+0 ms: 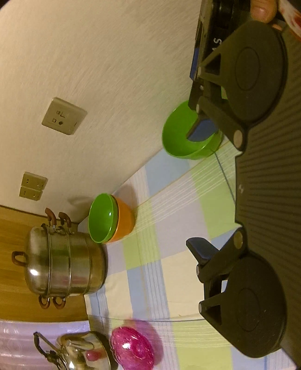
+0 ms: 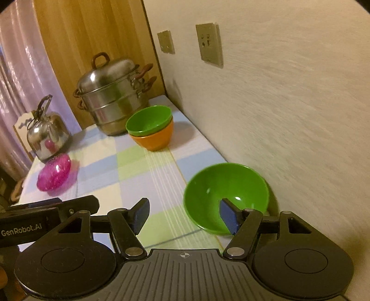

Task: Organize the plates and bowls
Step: 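Move both grippers to the remaining green bowl by the wall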

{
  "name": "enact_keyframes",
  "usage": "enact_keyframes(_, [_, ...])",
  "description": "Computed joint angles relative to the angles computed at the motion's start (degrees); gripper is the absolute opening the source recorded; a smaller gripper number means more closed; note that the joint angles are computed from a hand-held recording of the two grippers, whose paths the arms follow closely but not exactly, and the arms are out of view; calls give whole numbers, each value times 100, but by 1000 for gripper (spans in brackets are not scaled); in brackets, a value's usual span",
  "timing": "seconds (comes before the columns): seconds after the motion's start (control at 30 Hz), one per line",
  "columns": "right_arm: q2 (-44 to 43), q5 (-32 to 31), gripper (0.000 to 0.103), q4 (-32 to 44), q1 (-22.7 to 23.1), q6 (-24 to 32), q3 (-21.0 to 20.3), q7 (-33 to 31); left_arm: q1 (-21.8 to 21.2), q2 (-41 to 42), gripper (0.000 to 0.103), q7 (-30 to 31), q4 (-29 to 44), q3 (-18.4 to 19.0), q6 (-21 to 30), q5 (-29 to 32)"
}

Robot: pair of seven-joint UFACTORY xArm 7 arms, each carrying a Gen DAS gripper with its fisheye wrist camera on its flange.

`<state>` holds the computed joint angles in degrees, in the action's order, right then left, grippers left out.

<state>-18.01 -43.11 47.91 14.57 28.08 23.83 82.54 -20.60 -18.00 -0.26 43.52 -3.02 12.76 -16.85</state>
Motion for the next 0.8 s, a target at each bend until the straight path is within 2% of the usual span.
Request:
enact_keyframes(0.17, [-471,180,67,-306,103,235,87,-87,200,-418,89,-449,-360,-249,-69,328])
enact_keyframes(0.4, [-994,664,67,-661,102,375,292,-227,217,-791,89,-793,-652,-298,0,635])
enact_keyframes(0.57, [-1204,882,67,-827,-12,379,407,-209,78,-852,88,-837,-751,-195,-7,666])
enact_keyframes(0.8, [-1384,1080,67,-1040,-153,319,517,-142,-281,-761,88,-581,-759,71,-113,427])
